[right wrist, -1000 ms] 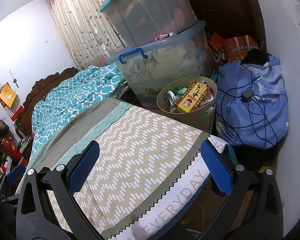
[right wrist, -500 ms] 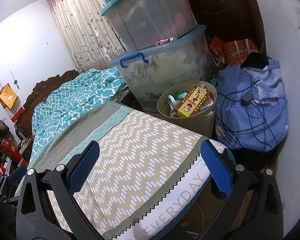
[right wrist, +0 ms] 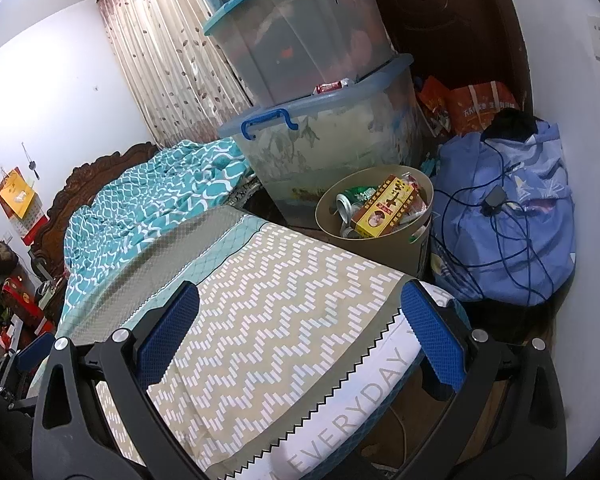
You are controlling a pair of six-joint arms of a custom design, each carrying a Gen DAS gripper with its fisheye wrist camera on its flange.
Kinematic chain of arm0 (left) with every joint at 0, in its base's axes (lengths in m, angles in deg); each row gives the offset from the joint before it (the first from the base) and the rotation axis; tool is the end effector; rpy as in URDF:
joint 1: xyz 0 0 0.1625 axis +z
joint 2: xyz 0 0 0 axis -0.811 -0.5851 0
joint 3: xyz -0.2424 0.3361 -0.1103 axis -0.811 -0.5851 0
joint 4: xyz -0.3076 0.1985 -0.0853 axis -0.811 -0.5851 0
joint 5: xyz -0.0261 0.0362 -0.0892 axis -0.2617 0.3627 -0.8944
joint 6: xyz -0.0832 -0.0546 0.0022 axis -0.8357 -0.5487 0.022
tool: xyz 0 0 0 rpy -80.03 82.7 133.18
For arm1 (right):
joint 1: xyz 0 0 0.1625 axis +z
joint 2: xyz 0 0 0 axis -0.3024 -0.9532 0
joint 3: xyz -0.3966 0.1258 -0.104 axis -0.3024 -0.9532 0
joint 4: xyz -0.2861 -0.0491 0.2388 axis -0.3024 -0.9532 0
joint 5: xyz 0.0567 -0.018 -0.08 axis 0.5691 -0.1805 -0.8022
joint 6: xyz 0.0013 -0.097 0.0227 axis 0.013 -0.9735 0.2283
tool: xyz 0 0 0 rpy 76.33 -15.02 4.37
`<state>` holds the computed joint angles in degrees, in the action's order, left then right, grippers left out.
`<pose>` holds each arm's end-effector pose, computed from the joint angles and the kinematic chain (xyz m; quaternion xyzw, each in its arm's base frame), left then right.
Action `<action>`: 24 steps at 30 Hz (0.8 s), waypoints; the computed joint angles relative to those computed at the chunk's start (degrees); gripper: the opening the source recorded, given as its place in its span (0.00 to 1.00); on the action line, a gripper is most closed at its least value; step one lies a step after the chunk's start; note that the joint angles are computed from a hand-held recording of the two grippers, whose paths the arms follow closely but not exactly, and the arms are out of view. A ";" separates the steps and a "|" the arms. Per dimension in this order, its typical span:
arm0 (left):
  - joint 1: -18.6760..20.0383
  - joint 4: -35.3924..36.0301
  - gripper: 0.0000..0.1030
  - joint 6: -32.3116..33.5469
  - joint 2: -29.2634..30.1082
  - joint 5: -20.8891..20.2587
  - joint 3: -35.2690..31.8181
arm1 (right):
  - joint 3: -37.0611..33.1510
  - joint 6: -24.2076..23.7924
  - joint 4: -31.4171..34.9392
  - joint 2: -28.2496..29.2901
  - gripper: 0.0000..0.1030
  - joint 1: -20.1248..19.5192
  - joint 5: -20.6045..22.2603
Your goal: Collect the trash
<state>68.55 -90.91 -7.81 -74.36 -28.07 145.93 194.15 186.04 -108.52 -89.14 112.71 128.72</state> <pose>-0.2226 -0.2875 0.0815 0.1816 0.7875 -0.4126 0.4202 0.1317 -0.2891 0.1302 0.0710 -0.8703 0.4616 0.1565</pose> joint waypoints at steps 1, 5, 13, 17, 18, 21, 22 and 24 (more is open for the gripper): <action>-0.06 0.06 0.92 -0.06 -0.02 0.03 0.01 | 0.04 -0.02 -0.06 -0.08 0.97 -0.04 -0.10; -0.20 0.09 0.92 -0.15 -0.13 0.13 0.16 | 0.39 0.09 -0.34 -0.64 0.97 -0.13 -0.37; -0.42 -0.69 0.92 0.44 -0.32 -0.18 0.36 | 0.39 0.11 0.00 -0.84 0.97 -0.07 -0.30; -0.62 -1.56 0.92 1.05 -0.35 -0.16 0.63 | 0.21 0.12 0.13 -0.83 0.97 0.04 -0.22; -0.60 -1.80 0.92 1.20 -0.27 -0.16 0.68 | 0.22 0.12 0.15 -0.94 0.97 0.05 -0.19; -0.53 -2.41 0.92 1.57 -0.17 -0.30 0.78 | -0.13 0.16 0.47 -0.89 0.97 0.00 -0.17; -0.50 -2.72 0.92 1.79 -0.16 -0.33 0.85 | -0.12 0.17 0.41 -0.78 0.97 -0.06 -0.23; -0.46 -2.93 0.92 2.03 -0.10 -0.31 0.85 | -0.22 0.15 0.43 -0.63 0.97 -0.16 -0.35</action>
